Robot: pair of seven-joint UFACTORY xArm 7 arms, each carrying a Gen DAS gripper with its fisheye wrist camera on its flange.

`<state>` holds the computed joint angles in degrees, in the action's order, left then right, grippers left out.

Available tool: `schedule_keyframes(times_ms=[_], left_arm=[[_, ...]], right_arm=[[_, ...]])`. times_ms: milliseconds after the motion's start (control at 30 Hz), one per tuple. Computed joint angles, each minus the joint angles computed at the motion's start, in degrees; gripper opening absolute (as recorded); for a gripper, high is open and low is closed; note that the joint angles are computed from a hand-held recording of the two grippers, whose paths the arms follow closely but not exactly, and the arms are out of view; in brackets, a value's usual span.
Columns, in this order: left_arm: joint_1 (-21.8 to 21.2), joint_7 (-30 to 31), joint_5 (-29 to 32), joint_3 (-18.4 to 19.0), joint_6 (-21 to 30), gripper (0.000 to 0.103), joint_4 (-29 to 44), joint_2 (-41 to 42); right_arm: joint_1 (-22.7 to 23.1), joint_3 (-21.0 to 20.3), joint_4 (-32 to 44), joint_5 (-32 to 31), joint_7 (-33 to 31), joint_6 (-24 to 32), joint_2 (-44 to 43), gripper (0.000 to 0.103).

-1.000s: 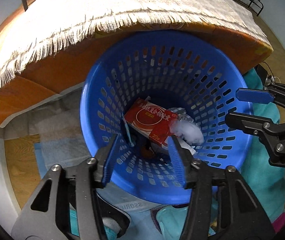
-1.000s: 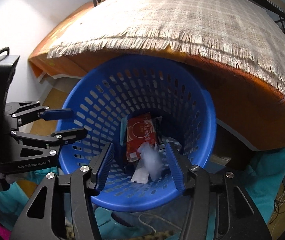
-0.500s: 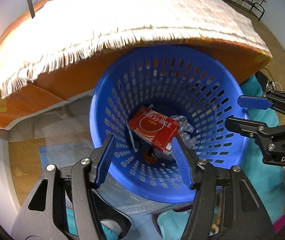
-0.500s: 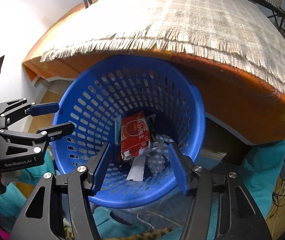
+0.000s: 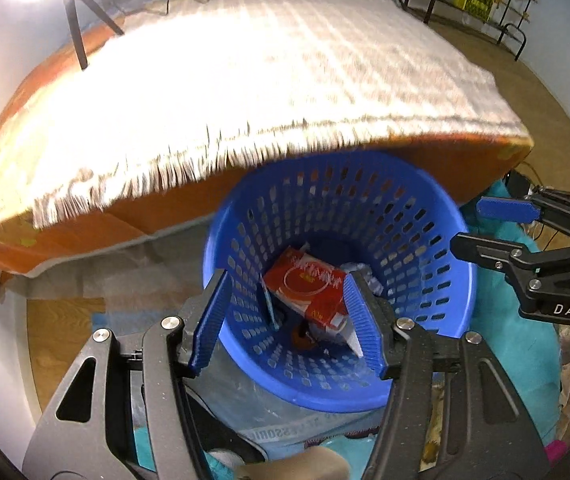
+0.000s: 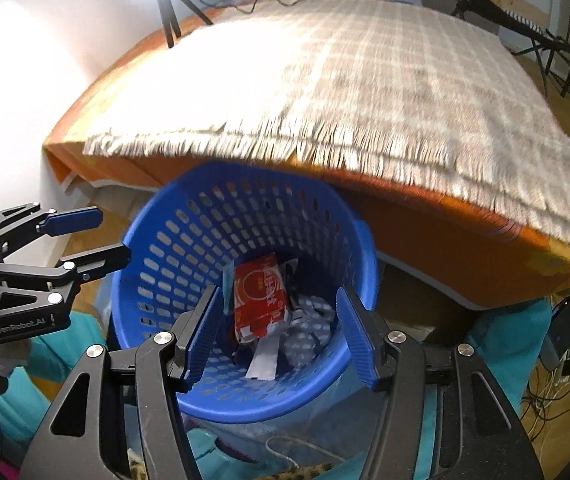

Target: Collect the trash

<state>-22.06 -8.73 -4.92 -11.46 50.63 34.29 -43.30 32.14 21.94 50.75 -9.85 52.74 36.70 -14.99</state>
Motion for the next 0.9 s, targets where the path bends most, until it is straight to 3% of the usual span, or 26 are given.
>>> schedule_keyframes(times_ms=[100, 167, 300, 367, 500, 600, 667, 800, 900], left_arm=[[0.7, -0.6, 0.8, -0.3, -0.8, 0.061, 1.0, -0.4], [1.2, -0.7, 1.2, -0.2, -1.5, 0.07, 1.7, -0.4], [2.4, -1.2, 2.2, -0.2, -3.3, 0.073, 3.7, -0.4], [3.3, -1.5, 3.0, -0.3, -4.8, 0.084, 5.3, 0.0], [4.7, -1.9, 3.7, 0.1, -8.1, 0.089, 8.6, 1.4], [6.0, -2.1, 4.6, 0.1, -10.8, 0.091, 11.6, 3.2], [6.4, -1.9, 4.8, 0.5, -12.2, 0.1, 13.2, 4.3], [8.1, -2.3, 6.1, 0.3, -14.9, 0.101, 16.2, 6.6], [8.3, -2.3, 6.1, 0.6, -15.8, 0.101, 17.7, 8.2]], right_arm=[[-0.7, 0.2, 0.3, -1.3, 1.1, 0.2, -1.2, 0.058], [-1.2, 0.3, 0.6, -1.9, 1.7, 0.0, -2.0, 0.058], [-2.7, 0.6, 1.8, -3.5, 2.5, -0.1, -3.4, 0.058], [-3.5, 0.8, 2.6, -4.5, 2.7, -0.1, -4.0, 0.058], [-6.0, 2.1, 4.8, -8.2, 4.7, -1.1, -4.6, 0.074], [-8.0, 3.4, 6.8, -11.9, 6.5, -1.2, -4.6, 0.076], [-9.0, 4.0, 8.5, -14.1, 7.0, -0.3, -4.3, 0.076], [-10.4, 4.4, 10.9, -17.9, 8.2, -0.2, -3.5, 0.076], [-11.6, 4.9, 12.5, -21.0, 10.1, -0.1, -2.6, 0.082]])
